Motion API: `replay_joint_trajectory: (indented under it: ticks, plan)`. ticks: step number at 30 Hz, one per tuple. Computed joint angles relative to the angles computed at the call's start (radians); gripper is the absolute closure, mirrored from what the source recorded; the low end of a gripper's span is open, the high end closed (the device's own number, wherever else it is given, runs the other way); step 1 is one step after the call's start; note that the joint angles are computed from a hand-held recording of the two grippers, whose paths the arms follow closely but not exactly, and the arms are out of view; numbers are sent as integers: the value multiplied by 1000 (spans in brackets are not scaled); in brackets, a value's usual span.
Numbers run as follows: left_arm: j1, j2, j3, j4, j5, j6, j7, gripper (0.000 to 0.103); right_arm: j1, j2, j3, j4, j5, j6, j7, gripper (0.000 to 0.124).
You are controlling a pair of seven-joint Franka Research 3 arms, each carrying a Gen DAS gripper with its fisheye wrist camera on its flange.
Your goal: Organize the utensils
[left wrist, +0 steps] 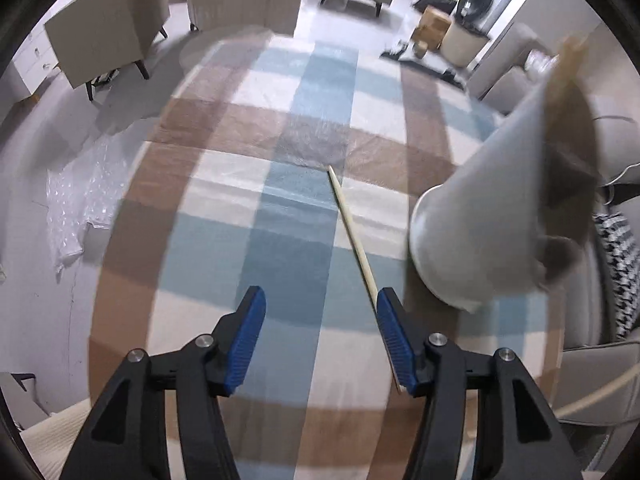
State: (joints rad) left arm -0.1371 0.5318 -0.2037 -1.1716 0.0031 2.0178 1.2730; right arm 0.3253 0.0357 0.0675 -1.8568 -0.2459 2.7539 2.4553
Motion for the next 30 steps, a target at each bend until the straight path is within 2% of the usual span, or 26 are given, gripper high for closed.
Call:
replay_joint_trajectory:
  ticks: [2, 8, 9, 12, 15, 19, 23, 28, 30]
  plan:
    - [-27, 50, 8, 59, 35, -35, -2, 51, -4, 8, -3, 9, 10, 3, -6, 121]
    - [-70, 85, 25, 70, 106, -34, -28, 51, -1, 40, -13, 41, 38, -2, -27, 121]
    - [-80, 71, 33, 41, 131, -3, -41, 51, 0, 43, -12, 43, 54, -4, -41, 121]
    - [-86, 63, 28, 27, 152, 6, -29, 52, 6, 41, -15, 40, 66, -6, -53, 121]
    - [-95, 39, 30, -10, 180, 19, -27, 59, 8, 31, -19, 28, 62, -2, -40, 121]
    - [-89, 15, 12, -29, 168, -14, 23, 79, 7, 29, -17, 26, 55, -5, -33, 121]
    - [-62, -72, -1, -156, 134, 9, 67, 95, 10, 33, -16, 33, 43, -11, -27, 121]
    - [-14, -190, -12, -314, 60, 11, 138, 101, 12, 30, -16, 28, 30, 3, -8, 121]
    - [3, -225, -16, -350, 18, -26, 178, 101, 14, 31, -16, 31, 18, 1, -2, 121]
